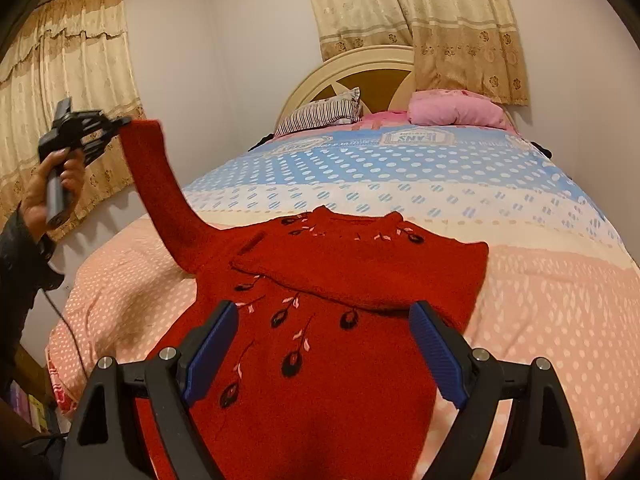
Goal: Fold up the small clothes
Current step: 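Lift the sleeve with the left gripper and fold it across the body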
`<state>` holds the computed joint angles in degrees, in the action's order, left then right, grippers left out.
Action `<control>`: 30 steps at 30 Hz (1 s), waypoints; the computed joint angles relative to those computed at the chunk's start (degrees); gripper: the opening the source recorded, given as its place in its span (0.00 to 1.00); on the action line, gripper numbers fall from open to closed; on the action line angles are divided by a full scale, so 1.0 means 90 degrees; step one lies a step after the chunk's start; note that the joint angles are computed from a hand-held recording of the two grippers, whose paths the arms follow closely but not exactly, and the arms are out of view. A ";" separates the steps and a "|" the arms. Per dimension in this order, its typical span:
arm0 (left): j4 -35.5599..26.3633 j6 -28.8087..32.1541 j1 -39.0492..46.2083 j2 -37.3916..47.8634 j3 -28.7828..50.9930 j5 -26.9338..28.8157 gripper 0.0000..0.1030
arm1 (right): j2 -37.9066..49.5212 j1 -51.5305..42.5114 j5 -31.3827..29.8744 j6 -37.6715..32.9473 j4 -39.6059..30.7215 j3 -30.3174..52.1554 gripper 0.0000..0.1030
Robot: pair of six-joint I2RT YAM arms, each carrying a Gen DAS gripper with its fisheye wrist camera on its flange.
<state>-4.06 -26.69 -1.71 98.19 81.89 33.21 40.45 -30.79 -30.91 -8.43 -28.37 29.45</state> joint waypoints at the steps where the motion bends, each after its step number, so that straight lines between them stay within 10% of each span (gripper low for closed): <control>1: -0.0034 -0.0022 -0.0137 0.0028 0.0081 -0.0043 0.04 | -0.0086 -0.0174 -0.0153 -0.0113 -0.0147 -0.0009 0.85; 30: -0.0574 0.0969 -0.4409 0.2307 0.1455 -0.2310 0.05 | 0.0214 -0.2386 -0.1390 -0.1751 -0.0956 -0.1008 0.85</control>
